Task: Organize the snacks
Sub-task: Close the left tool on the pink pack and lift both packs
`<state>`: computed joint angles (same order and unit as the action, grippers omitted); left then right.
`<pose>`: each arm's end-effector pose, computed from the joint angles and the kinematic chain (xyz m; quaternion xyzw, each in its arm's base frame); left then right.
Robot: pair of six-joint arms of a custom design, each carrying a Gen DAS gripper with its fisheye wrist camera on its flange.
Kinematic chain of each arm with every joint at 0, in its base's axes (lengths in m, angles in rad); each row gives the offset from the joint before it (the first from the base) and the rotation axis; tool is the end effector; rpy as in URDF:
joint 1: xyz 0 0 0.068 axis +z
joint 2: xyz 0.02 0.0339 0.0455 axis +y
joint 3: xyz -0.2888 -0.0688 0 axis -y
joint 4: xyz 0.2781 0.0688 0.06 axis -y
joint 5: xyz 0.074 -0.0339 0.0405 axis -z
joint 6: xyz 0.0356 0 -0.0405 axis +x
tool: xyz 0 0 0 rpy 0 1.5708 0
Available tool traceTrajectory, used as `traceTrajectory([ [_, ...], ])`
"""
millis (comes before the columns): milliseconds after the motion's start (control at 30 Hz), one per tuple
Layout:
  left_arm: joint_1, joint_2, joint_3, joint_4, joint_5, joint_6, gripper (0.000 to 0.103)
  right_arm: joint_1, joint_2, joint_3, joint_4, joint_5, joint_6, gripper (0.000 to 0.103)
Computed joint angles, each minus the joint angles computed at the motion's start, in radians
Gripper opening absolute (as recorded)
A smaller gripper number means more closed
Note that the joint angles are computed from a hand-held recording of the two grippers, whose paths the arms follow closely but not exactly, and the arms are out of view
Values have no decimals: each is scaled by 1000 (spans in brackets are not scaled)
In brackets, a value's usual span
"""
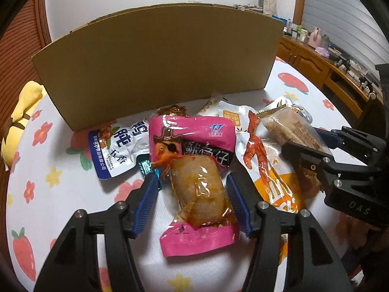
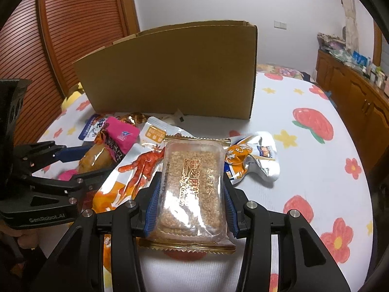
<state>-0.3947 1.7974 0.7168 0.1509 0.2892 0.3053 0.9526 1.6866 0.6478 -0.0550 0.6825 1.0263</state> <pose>0.3039 -0.1376 0.0912 0.3647 0.8667 -0.1506 0.3054 0.1880 0.2256 0.1009 0.1127 0.9121 0.0075 0.3940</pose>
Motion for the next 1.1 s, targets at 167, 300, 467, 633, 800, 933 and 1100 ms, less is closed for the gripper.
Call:
traceTrajectory([
  [167,18,-2,-15,22,26,13,42,4,11,12,-15,4,6,46],
  [300,44,-13,-34,31,52,31,42,3,14,14,-14,4,6,46],
  [467,78,-45,-64,35,72,51,42,4,13,12,-11,6,5,46],
  [633,120,-84,-90,44,111,49,42,6,12,8,-7,12,5,46],
  [800,154,-123,-103,47,145,46,42,15,11,5,-7,26,9,46],
  [933,170,-145,-109,54,163,44,42,30,11,3,-10,51,22,46],
  [1100,181,-170,-119,62,182,43,42,47,9,1,-15,81,34,46],
])
